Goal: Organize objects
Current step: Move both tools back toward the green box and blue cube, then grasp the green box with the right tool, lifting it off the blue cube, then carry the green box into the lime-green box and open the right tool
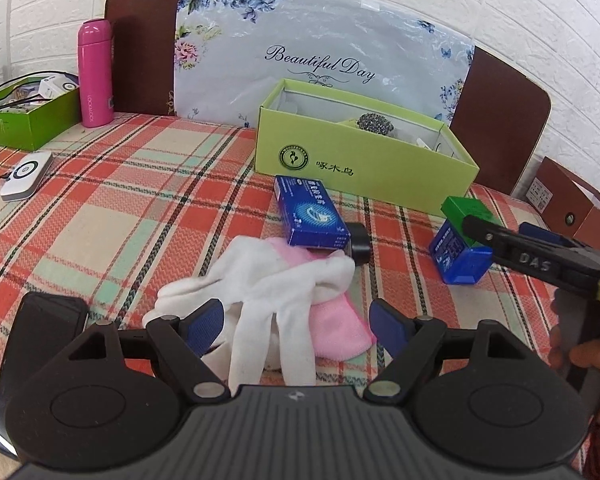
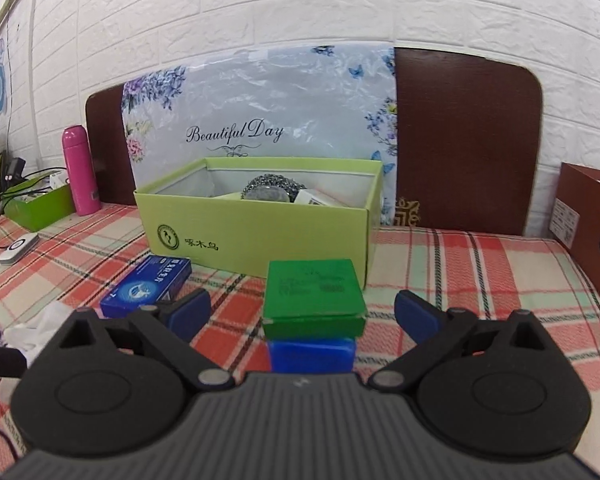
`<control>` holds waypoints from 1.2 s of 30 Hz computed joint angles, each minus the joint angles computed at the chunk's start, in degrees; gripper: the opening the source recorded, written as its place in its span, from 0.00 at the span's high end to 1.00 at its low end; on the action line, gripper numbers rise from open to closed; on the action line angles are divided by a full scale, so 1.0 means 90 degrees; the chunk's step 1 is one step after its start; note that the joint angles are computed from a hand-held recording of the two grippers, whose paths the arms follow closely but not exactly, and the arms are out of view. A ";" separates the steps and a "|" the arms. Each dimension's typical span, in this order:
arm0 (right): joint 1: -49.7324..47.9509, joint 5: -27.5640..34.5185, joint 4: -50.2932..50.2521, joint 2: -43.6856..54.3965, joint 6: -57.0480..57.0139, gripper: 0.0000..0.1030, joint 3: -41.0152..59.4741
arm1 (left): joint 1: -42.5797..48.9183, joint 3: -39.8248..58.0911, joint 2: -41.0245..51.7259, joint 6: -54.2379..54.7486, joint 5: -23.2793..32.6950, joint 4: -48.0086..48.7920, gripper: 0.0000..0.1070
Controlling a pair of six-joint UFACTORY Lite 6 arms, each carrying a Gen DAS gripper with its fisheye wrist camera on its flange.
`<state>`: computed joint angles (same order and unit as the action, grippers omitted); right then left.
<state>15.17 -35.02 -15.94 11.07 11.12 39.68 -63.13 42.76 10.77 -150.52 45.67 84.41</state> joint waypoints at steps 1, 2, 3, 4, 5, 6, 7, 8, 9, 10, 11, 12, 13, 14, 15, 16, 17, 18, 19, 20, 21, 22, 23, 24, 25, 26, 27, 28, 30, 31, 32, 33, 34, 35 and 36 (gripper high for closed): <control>0.0034 0.0049 0.0058 0.0098 -0.0068 0.09 0.0092 | 0.0068 0.0060 0.0028 0.0021 -0.0015 0.0056 0.22; 0.0071 0.0110 0.0139 0.0160 -0.0159 0.17 0.0155 | 0.0133 0.0129 0.0075 0.0022 -0.0015 0.0125 0.22; 0.0104 0.0134 0.0236 0.0165 -0.0249 0.24 0.0147 | 0.0223 0.0207 0.0134 0.0021 -0.0027 0.0214 0.22; 0.0140 0.0114 0.0384 0.0135 -0.0378 0.28 0.0088 | 0.0308 0.0294 0.0211 0.0021 -0.0055 0.0292 0.22; 0.0169 0.0093 0.0525 0.0063 -0.0516 0.39 -0.0009 | 0.0405 0.0392 0.0301 0.0018 -0.0099 0.0371 0.22; 0.0169 0.0099 0.0552 -0.0024 -0.0553 0.41 -0.0099 | 0.0506 0.0508 0.0406 0.0025 -0.0154 0.0434 0.22; 0.0162 0.0057 0.0565 -0.0136 -0.0554 0.41 -0.0226 | 0.0621 0.0673 0.0544 0.0053 -0.0229 0.0483 0.22; 0.0136 -0.0016 0.0522 -0.0279 -0.0529 0.41 -0.0389 | 0.0710 0.0802 0.0656 0.0053 -0.0304 0.0569 0.22; 0.0121 -0.0057 0.0484 -0.0401 -0.0504 0.41 -0.0523 | 0.0783 0.0920 0.0763 0.0033 -0.0375 0.0685 0.22; 0.0090 -0.0086 0.0398 -0.0563 -0.0437 0.41 -0.0688 | 0.0859 0.1066 0.0881 0.0036 -0.0452 0.0810 0.22; 0.0052 -0.0126 0.0273 -0.0737 -0.0349 0.42 -0.0877 | 0.0892 0.1186 0.0988 0.0027 -0.0483 0.0914 0.22; 0.0018 -0.0167 0.0169 -0.0864 -0.0284 0.42 -0.1041 | 0.0927 0.1320 0.1119 -0.0016 -0.0521 0.1105 0.22; -0.0038 -0.0165 0.0028 -0.1010 -0.0189 0.42 -0.1215 | 0.0959 0.1438 0.1248 -0.0065 -0.0560 0.1290 0.22; -0.0101 -0.0159 -0.0103 -0.1146 -0.0079 0.41 -0.1394 | 0.0969 0.1542 0.1397 -0.0141 -0.0578 0.1437 0.23; -0.0170 -0.0188 -0.0226 -0.1269 0.0033 0.41 -0.1580 | 0.0989 0.1698 0.1604 -0.0187 -0.0608 0.1568 0.24; -0.0244 -0.0211 -0.0347 -0.1375 0.0148 0.41 -0.1748 | 0.1044 0.1911 0.1865 -0.0161 -0.0664 0.1659 0.26; -0.0335 -0.0216 -0.0521 -0.1485 0.0318 0.41 -0.1917 | 0.1104 0.2133 0.2109 -0.0048 -0.0741 0.1639 0.31; -0.0428 -0.0208 -0.0698 -0.1588 0.0486 0.41 -0.2065 | 0.1178 0.2387 0.2361 0.0139 -0.0840 0.1518 0.33; -0.0503 -0.0197 -0.0834 -0.1665 0.0605 0.41 -0.2181 | 0.1289 0.2634 0.2613 0.0281 -0.0958 0.1430 0.34; -0.0580 -0.0180 -0.0952 -0.1735 0.0699 0.41 -0.2287 | 0.1360 0.2803 0.2792 0.0317 -0.1016 0.1390 0.35; -0.0652 -0.0157 -0.1045 -0.1818 0.0767 0.42 -0.2403 | 0.1464 0.2960 0.2967 0.0317 -0.1072 0.1355 0.36; -0.0709 -0.0113 -0.1146 -0.1854 0.0844 0.42 -0.2461 | 0.1537 0.3087 0.3104 0.0286 -0.1102 0.1325 0.36; -0.0794 -0.0117 -0.1289 -0.1876 0.0945 0.42 -0.2525 | 0.1613 0.3181 0.3211 0.0219 -0.1148 0.1348 0.38; -0.0838 -0.0088 -0.1377 -0.1887 0.1027 0.42 -0.2558 | 0.1694 0.3257 0.3298 0.0135 -0.1218 0.1397 0.43; -0.0867 -0.0058 -0.1450 -0.1881 0.1102 0.42 -0.2579 | 0.1818 0.3372 0.3379 0.0145 -0.1378 0.1308 0.44; -0.0853 -0.0019 -0.1444 -0.1864 0.1117 0.42 -0.2594 | 0.1908 0.3389 0.3416 -0.0028 -0.1520 0.1420 0.54; -0.0812 0.0041 -0.1410 -0.1857 0.1100 0.42 -0.2598 | 0.1974 0.3413 0.3447 -0.0082 -0.1647 0.1441 0.68; -0.0778 0.0100 -0.1407 -0.1868 0.1098 0.42 -0.2603 | 0.1944 0.3407 0.3446 0.0022 -0.1570 0.1353 0.71; -0.0724 0.0208 -0.1488 -0.1923 0.1159 0.42 -0.2642 | 0.1907 0.3107 0.3250 -0.0347 -0.1640 0.1847 0.80; -0.0718 0.0258 -0.1555 -0.1990 0.1206 0.42 -0.2690 | 0.1870 0.2986 0.3159 -0.0419 -0.1656 0.1896 0.81; -0.0739 0.0310 -0.1660 -0.2069 0.1265 0.42 -0.2742 | 0.1819 0.2848 0.3042 -0.0464 -0.1661 0.1916 0.81; -0.0783 0.0365 -0.1814 -0.2246 0.1345 0.42 -0.2871 | 0.1738 0.2647 0.2878 -0.0581 -0.1692 0.2021 0.81; -0.0848 0.0406 -0.2000 -0.2416 0.1453 0.42 -0.2991 | 0.1656 0.2431 0.2703 -0.0754 -0.1725 0.2155 0.81; -0.0945 0.0476 -0.2281 -0.2633 0.1656 0.42 -0.3124 | 0.1537 0.2141 0.2469 -0.1015 -0.1772 0.2362 0.81; -0.1051 0.0546 -0.2578 -0.2848 0.1895 0.42 -0.3243 | 0.1384 0.1864 0.2243 -0.1255 -0.1809 0.2544 0.81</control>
<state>5.71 -30.11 -39.14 -14.56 28.17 10.49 -50.67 59.54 30.95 -161.81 29.39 107.31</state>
